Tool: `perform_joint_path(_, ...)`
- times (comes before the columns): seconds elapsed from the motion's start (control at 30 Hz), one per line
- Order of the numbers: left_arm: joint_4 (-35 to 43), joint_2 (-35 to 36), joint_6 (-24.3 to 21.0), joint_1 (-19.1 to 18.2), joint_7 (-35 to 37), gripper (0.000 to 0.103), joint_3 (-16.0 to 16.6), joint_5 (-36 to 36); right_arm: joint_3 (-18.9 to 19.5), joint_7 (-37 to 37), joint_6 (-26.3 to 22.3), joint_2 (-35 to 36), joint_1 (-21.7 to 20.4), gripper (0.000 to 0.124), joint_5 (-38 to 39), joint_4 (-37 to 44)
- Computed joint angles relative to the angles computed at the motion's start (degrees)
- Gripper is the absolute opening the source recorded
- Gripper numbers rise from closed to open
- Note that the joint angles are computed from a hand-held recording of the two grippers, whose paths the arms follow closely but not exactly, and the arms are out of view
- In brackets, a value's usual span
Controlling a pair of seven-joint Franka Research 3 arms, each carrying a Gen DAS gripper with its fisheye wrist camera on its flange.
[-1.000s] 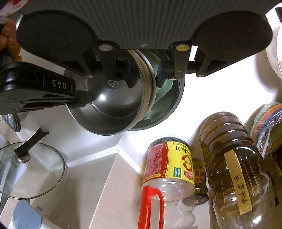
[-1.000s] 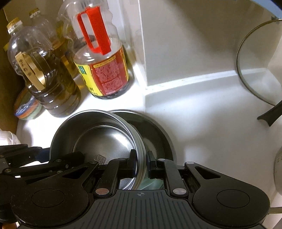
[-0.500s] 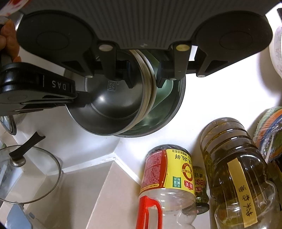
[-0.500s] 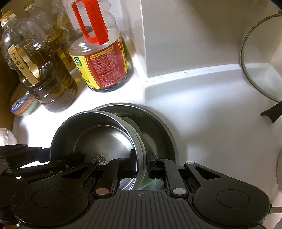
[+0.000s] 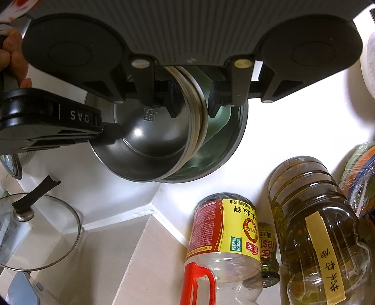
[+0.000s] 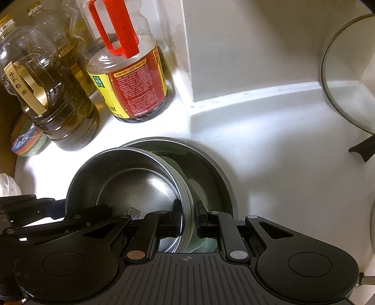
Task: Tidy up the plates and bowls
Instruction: 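Lower the stack onto the green plate in the basin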
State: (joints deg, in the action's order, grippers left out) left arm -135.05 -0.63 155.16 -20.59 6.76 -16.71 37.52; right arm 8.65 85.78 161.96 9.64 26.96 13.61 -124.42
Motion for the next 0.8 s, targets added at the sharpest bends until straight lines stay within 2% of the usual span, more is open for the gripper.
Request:
perform_joint_path(0.4, -0.12, 0.00, 0.44, 0.08, -0.34, 0.025, 0.09, 0.67, 0.33, -0.93, 1.39, 0.31, -0.25, 0.012, 1.20, -0.10)
perform_joint_path(0.6, 0.34, 0.00, -0.73, -0.15, -1.23, 0.026, -0.17, 1.72, 0.52, -1.20, 2.09, -0.09, -0.35, 0.013, 2.69, -0.74)
perform_joint_path(0.8, 0.69, -0.19, -1.46, -0.32, -1.65, 0.029, -0.29, 2.35, 1.56, -4.08, 2.39, -0.99, -1.01, 0.022, 6.52, -1.58)
